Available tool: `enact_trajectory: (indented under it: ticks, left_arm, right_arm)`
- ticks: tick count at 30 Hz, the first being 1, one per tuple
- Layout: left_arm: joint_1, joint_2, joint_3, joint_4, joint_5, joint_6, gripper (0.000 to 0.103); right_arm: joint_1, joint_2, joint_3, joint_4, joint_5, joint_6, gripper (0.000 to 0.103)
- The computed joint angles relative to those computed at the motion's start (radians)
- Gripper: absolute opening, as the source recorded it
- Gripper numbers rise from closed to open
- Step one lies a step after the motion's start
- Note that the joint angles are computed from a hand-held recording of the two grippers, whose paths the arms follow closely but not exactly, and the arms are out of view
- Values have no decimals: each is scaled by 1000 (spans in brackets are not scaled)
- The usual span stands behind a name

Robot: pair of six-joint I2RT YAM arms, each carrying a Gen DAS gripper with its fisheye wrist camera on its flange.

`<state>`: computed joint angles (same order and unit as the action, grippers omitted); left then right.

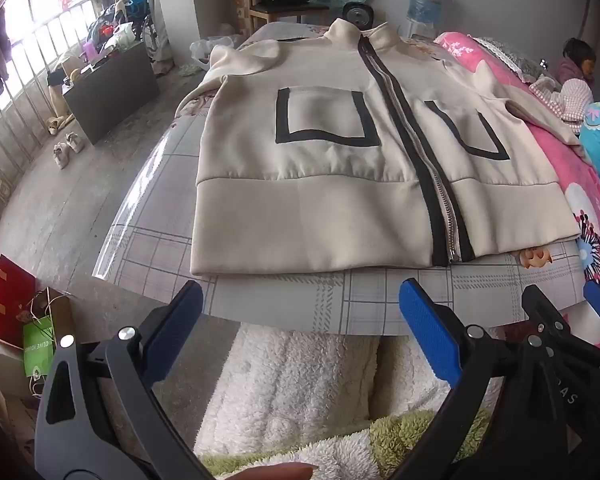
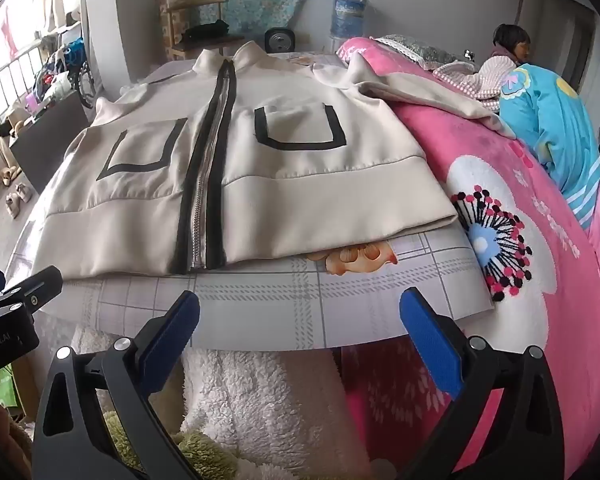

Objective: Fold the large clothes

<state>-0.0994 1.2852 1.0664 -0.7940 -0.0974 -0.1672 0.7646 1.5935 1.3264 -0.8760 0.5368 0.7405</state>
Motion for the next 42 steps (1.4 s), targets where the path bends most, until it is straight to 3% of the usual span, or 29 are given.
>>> enact_trajectory:
  ticks: [42]
  left_arm:
    - [1,-9,11,-8,13,7,95]
  right_arm:
    - [-3,-3,9,-4,-4,-6,98]
